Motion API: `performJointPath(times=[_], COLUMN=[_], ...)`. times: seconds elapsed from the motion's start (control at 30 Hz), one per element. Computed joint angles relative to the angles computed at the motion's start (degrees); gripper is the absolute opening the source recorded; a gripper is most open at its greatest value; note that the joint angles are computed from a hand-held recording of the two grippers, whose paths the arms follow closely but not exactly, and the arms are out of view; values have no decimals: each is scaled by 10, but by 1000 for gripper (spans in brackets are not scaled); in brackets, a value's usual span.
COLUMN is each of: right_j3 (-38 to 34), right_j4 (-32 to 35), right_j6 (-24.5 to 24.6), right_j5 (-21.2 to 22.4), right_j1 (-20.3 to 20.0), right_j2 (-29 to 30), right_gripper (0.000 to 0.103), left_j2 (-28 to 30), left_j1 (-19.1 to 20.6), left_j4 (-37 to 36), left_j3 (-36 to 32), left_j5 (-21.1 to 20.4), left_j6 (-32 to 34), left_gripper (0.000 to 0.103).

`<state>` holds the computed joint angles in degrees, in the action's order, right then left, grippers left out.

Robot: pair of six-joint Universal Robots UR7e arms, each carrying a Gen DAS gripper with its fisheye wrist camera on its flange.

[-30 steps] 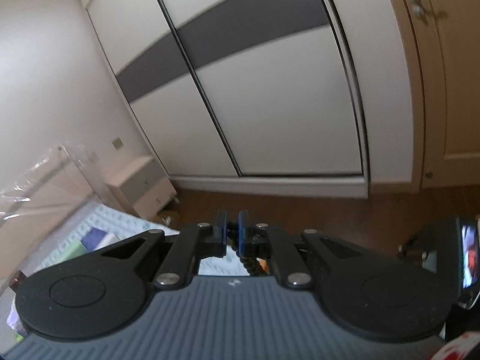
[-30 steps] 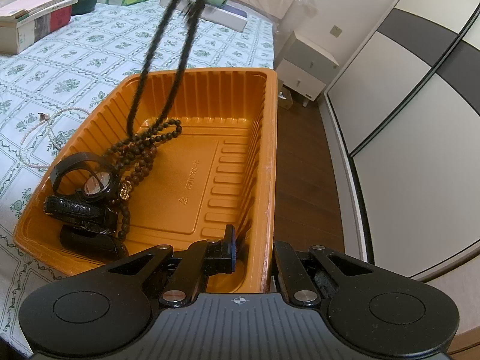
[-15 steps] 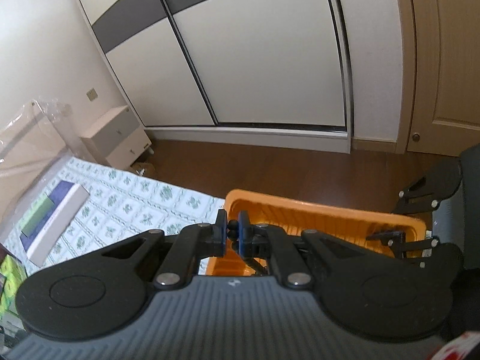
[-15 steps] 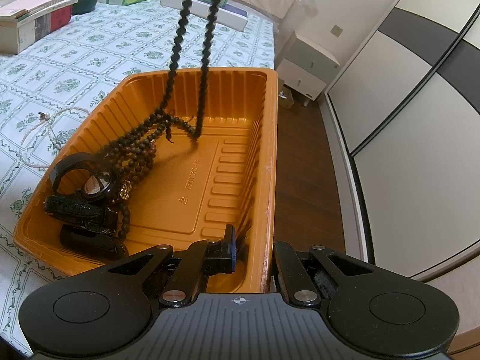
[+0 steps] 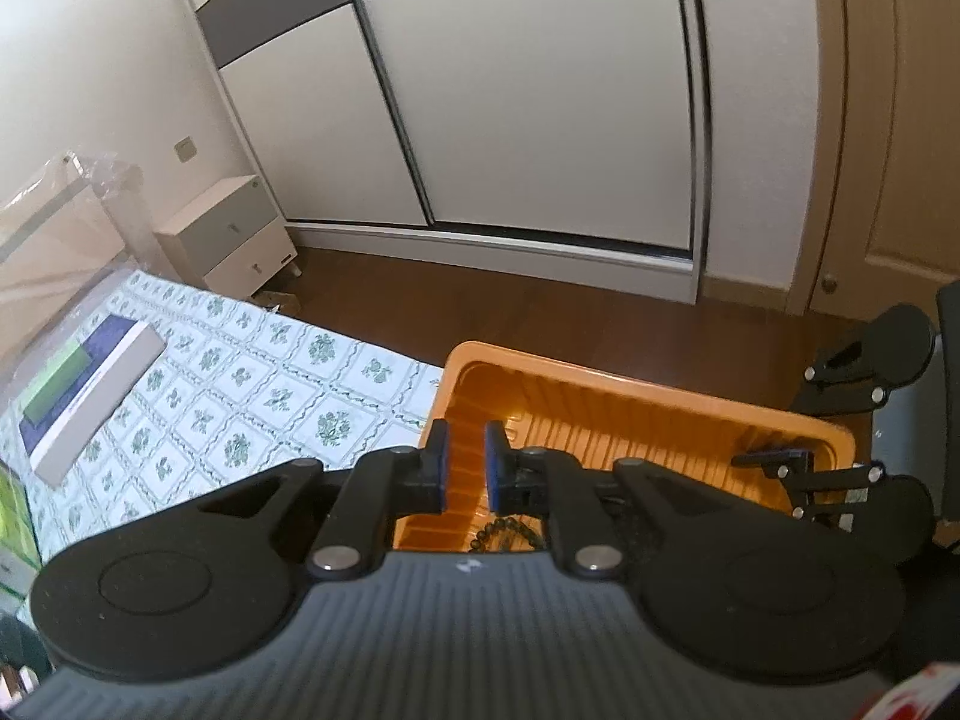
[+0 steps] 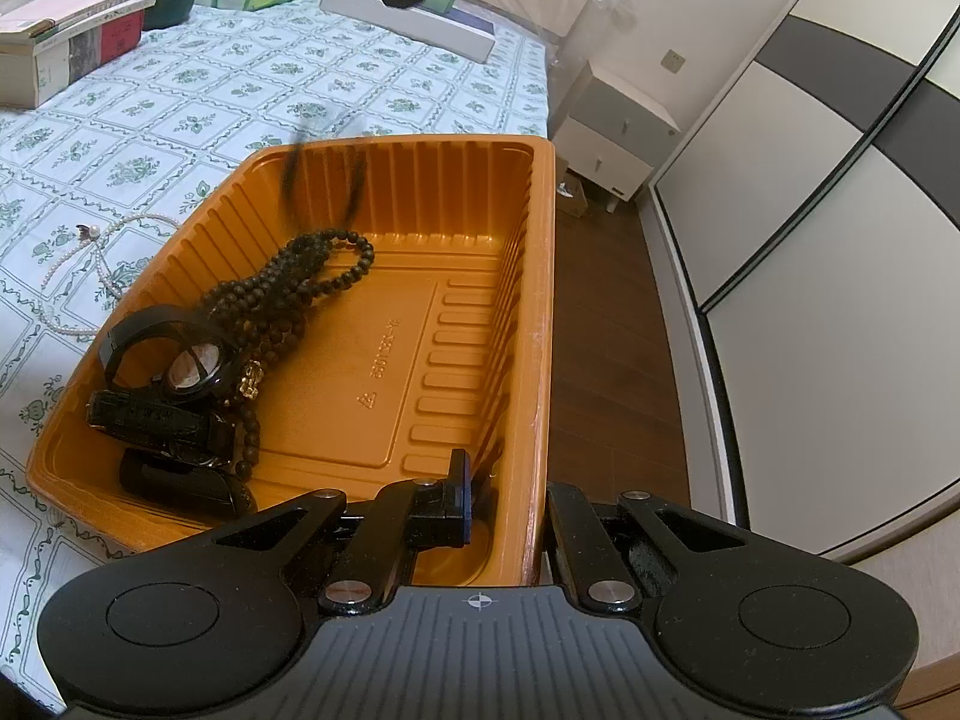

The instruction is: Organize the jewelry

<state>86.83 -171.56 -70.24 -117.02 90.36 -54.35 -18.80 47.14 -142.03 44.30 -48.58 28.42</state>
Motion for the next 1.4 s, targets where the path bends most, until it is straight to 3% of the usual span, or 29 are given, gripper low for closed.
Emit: performJointPath(times=[0.17, 0.3, 0.6, 0.77, 1.0, 1.4], right_j3=[1, 2, 2, 1, -1, -18], right_j4=[-3, -4, -4, -1, 3, 31], right_j6=[-1, -1, -1, -2, -4, -9], right_j5=[1, 1, 1, 0, -7, -38], right_j1=[0, 0, 0, 0, 3, 11], right_j2=[0, 0, 0, 0, 0, 10], right_gripper=[6, 6, 6, 6, 6, 6], left_j2=[-48, -105, -195, -228, -241, -230], left_j1=[3, 7, 5, 6, 2, 6], left_j4=[-54, -122, -263, -296, -325, -324], left_j3=[75, 177, 390, 475, 531, 542], left_j5=[5, 23, 115, 145, 171, 171], left_j6=[-31, -81, -177, -269, -323, -342], left_gripper=[11, 15, 15, 16, 19, 20])
